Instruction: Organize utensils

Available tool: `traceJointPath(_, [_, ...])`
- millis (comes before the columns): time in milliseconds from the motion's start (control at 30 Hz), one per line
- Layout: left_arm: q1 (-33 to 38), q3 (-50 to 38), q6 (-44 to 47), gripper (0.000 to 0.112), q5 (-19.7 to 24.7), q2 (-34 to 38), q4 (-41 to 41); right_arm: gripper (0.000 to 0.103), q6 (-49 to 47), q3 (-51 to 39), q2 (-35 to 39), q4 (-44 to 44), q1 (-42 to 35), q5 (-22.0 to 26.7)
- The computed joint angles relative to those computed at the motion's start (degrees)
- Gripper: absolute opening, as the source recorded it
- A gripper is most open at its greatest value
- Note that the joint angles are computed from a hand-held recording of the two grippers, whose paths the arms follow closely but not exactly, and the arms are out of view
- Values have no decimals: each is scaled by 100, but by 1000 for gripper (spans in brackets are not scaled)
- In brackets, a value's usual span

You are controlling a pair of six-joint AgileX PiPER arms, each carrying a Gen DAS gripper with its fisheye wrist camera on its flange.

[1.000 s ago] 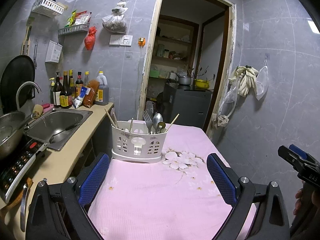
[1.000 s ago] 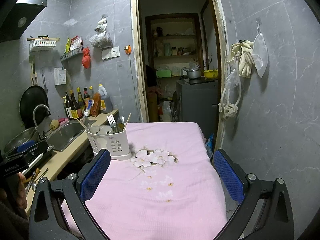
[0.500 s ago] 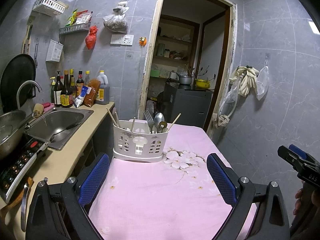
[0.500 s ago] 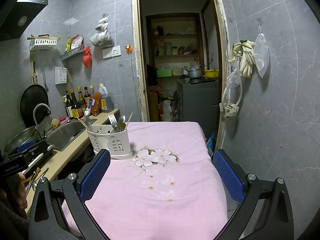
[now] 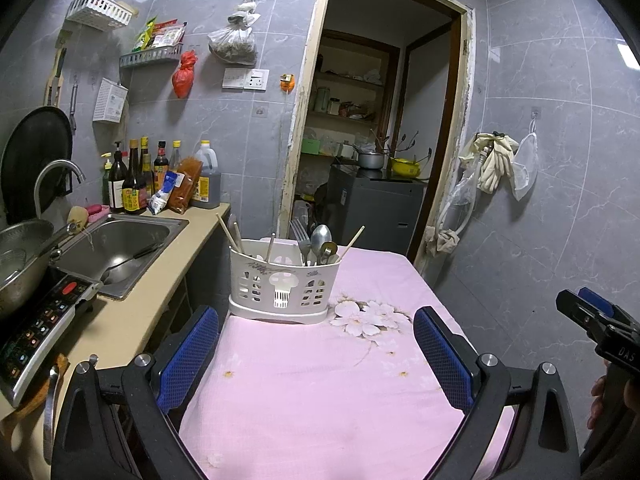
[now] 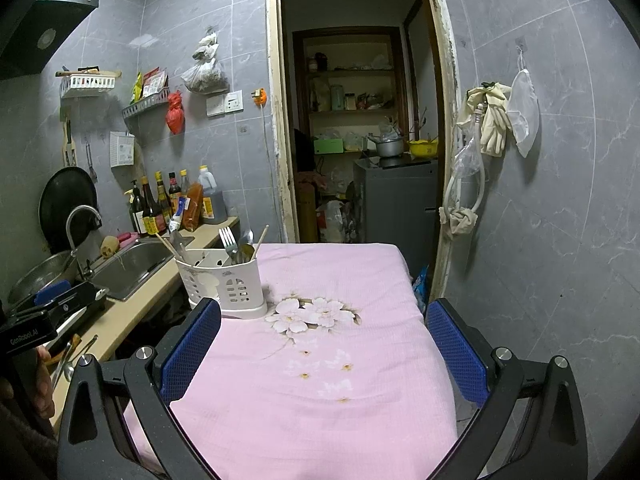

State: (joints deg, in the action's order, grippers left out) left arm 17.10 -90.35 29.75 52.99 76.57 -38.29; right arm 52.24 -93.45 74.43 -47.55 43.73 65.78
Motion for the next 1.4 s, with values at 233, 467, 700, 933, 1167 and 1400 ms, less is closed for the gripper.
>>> traceJointPath(233, [41, 86, 75, 99, -25, -20, -55, 101, 95, 44, 38, -82, 109, 14])
traceJointPath(467, [173, 196, 262, 99, -24, -28, -215, 101, 117, -74, 129, -145, 244, 135])
traceJointPath(700, [282, 259, 413, 99, 15, -44, -317, 101, 87, -92, 131, -118, 215, 118])
traceJointPath(933, [262, 232, 372, 99, 18, -31, -287, 101, 88, -103, 135, -121, 225, 141])
traceJointPath(1167, [212, 233, 315, 99, -7, -43, -230, 101, 53, -53, 102, -48, 113, 67])
traceJointPath(1400, [281, 213, 408, 99, 115, -55, -226, 101, 6, 94, -23, 87, -78, -76])
